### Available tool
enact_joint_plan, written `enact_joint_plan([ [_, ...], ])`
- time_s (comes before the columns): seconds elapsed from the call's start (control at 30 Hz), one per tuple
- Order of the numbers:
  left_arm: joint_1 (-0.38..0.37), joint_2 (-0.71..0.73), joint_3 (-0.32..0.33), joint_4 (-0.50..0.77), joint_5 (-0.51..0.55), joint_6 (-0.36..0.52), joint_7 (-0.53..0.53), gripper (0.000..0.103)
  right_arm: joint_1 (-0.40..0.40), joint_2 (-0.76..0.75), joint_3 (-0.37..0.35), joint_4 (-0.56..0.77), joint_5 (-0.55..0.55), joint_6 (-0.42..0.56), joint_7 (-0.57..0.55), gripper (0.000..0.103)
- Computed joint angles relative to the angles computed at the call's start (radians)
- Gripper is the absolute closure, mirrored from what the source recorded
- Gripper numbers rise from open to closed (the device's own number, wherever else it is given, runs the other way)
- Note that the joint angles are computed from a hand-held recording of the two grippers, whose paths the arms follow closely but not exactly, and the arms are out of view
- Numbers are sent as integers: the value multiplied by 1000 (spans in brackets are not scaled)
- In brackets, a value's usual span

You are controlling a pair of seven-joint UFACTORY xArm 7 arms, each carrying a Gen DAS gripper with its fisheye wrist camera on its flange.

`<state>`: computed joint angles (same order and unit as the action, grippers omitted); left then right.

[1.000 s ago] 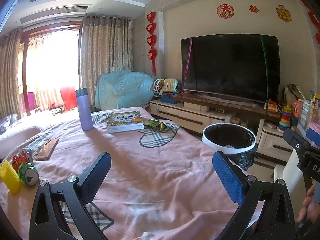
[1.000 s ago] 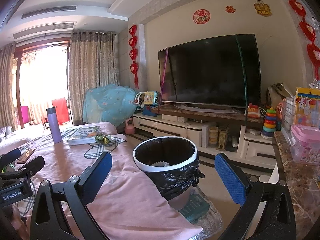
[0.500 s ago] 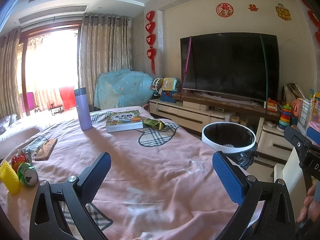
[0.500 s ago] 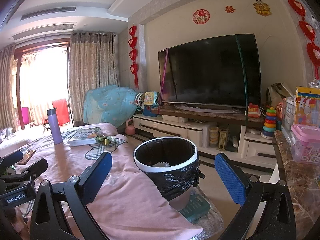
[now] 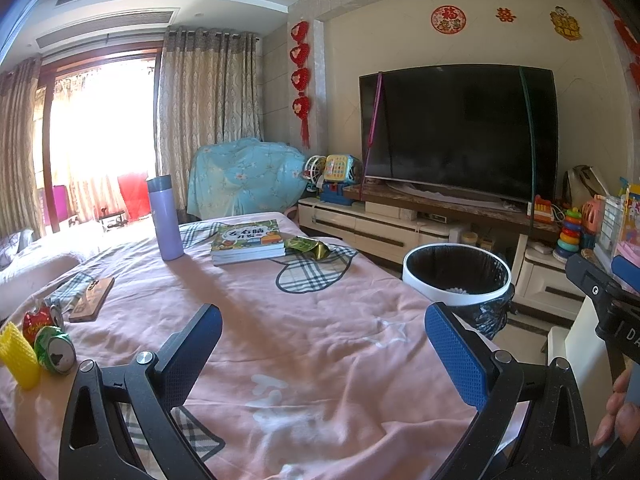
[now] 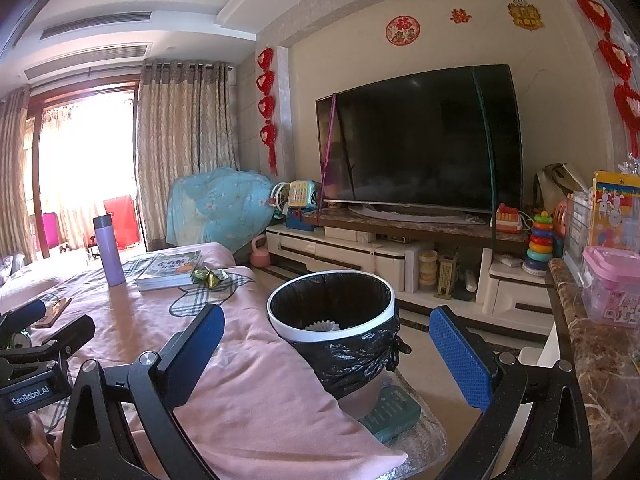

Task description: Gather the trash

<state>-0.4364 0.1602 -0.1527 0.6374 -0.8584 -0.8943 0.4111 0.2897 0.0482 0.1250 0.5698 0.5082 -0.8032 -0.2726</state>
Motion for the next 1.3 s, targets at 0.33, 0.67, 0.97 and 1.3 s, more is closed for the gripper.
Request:
enact_joint_plan([
  [0.33,-1,0,0,2,-3,0,2,1,3,2,1,-2,-3,-5,5,0],
  [0.67,0,1,0,4,-1,9,0,1,4,-2,3,-3,-9,0,11,0],
  [0.97,2,5,4,6,11,13,-9,1,4,0,1,14,-11,32,9,0],
  [1.3,17,8,15,11,40,38,-30,1,8,14,-1,33,-13,56,7,0],
])
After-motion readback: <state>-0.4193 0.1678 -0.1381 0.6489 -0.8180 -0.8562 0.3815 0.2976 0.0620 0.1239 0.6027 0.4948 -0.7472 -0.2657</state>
